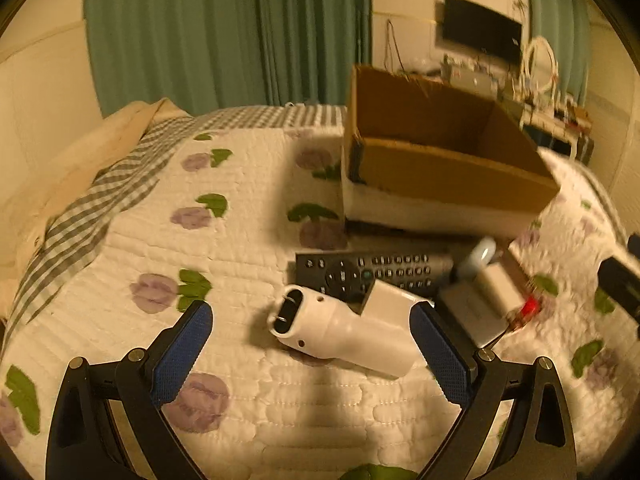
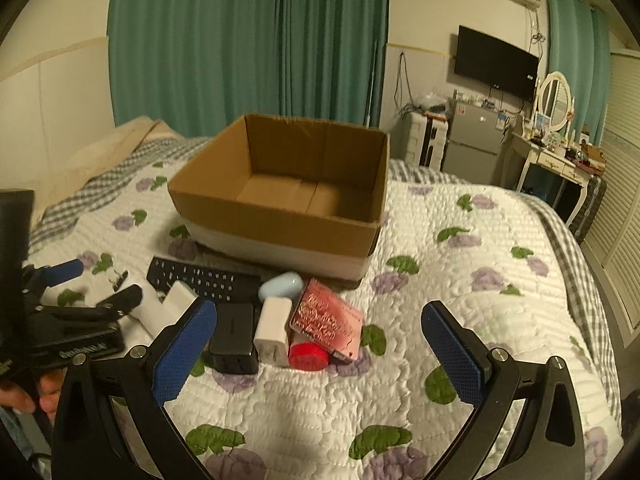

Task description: Organize rigid objects

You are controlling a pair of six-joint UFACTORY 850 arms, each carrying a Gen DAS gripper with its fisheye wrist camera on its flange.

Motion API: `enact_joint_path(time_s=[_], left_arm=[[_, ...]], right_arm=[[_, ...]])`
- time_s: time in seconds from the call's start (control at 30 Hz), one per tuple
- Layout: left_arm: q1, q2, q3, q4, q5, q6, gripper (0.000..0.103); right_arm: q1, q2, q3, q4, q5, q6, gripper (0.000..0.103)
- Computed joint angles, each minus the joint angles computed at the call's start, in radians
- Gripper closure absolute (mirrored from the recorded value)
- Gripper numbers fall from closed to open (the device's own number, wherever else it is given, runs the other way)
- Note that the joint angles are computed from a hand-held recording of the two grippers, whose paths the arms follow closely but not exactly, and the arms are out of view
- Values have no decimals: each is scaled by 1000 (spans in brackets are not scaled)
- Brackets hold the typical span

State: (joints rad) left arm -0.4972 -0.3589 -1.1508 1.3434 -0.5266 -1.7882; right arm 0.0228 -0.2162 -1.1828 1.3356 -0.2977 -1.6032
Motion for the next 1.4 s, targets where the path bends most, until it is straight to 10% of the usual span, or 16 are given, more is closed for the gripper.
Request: enact_joint_path(time_s=[0.4,0.7,1.17,1.4], left_arm=[[35,-2,-4,-101,35,17,4],[45,66,29,-133,-78,71,4],[114,118,91,-150,-60,9,4],[90,116,89,-73,-67,-33,4]], right_arm=[[16,-27,-13,-93,1,70,0],[99,-98,-91,-138,-191,-41,1],[250,-310,-273,-477,-281,145,53],[167,-214,-228,-409,-281,213,54]])
